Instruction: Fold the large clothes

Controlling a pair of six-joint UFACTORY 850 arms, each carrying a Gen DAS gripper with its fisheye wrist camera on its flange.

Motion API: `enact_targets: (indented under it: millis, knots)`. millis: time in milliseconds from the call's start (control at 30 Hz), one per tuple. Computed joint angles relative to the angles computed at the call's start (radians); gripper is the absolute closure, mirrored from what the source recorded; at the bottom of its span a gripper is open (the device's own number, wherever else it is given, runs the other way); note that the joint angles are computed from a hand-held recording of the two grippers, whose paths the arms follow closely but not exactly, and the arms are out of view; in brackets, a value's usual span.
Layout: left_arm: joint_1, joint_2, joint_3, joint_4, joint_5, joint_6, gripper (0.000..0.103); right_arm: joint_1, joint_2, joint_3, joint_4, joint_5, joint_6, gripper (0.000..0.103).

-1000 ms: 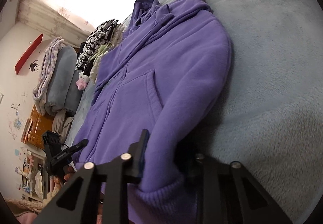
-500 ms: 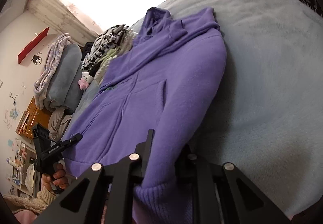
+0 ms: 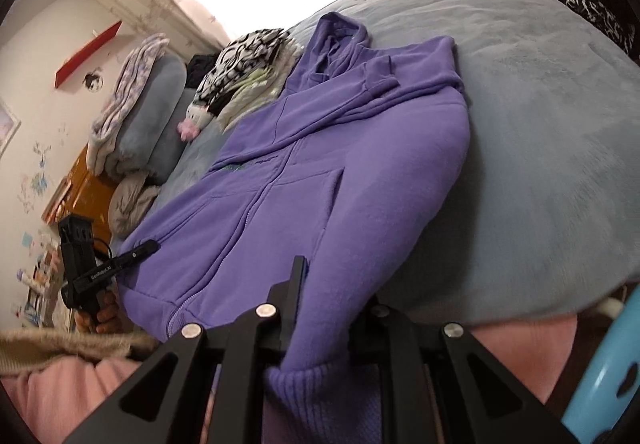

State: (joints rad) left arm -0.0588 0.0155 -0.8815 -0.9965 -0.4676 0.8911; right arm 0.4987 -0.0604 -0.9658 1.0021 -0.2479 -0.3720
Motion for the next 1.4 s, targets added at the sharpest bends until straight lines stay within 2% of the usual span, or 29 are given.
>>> enact_targets:
  millis: [67, 133, 367, 467, 567, 700, 767, 800, 833, 867, 933, 1000, 1133, 1200, 1400]
  knots:
    - [0.006, 0.011, 0.004, 0.038, -0.023, -0.032, 0.092, 0.009, 0.019, 0.006, -0.08, -0.012, 0.079, 0.089]
    - [0.023, 0.004, 0.0, 0.017, -0.053, -0.028, 0.091, 0.007, 0.023, 0.002, -0.092, -0.023, 0.097, 0.089]
    - [0.068, -0.125, -0.145, -0.099, -0.143, -0.012, 0.09, -0.069, -0.056, -0.08, 0.199, -0.112, -0.126, 0.087]
    - [0.08, -0.209, -0.262, -0.11, -0.162, -0.027, 0.088, -0.114, -0.123, -0.164, 0.285, -0.157, -0.156, 0.084]
    - [0.082, -0.31, -0.396, -0.101, -0.168, -0.083, 0.083, -0.155, -0.203, -0.269, 0.299, -0.182, -0.122, 0.082]
    - [0.069, -0.501, -0.657, -0.006, -0.193, -0.259, 0.082, -0.188, -0.361, -0.483, 0.175, -0.208, 0.025, 0.08]
    - [0.067, -0.617, -0.82, 0.054, -0.235, -0.379, 0.07, -0.207, -0.462, -0.617, 0.143, -0.242, 0.108, 0.071]
    - [0.066, -0.661, -0.879, 0.062, -0.249, -0.416, 0.064, -0.219, -0.505, -0.668, 0.154, -0.261, 0.123, 0.06]
    - [0.069, -0.71, -0.943, 0.053, -0.27, -0.449, 0.05, -0.23, -0.557, -0.732, 0.174, -0.274, 0.139, 0.049]
    - [0.073, -0.756, -1.002, 0.041, -0.289, -0.482, 0.04, -0.237, -0.596, -0.78, 0.185, -0.278, 0.162, 0.043]
    - [0.079, -0.856, -1.133, 0.045, -0.338, -0.583, 0.032, -0.249, -0.672, -0.869, 0.194, -0.29, 0.226, 0.024]
    - [0.085, -0.926, -1.22, 0.041, -0.36, -0.649, 0.027, -0.254, -0.734, -0.945, 0.144, -0.291, 0.313, 0.017]
    - [0.086, -1.002, -1.325, 0.108, -0.341, -0.71, 0.018, -0.264, -0.8, -1.027, 0.049, -0.318, 0.405, 0.017]
    - [0.084, -1.018, -1.35, 0.169, -0.326, -0.737, 0.018, -0.268, -0.81, -1.035, 0.013, -0.318, 0.411, 0.017]
    - [0.059, -1.13, -1.529, 0.498, -0.349, -0.853, 0.018, -0.266, -0.827, -1.075, -0.381, -0.277, 0.561, 0.017]
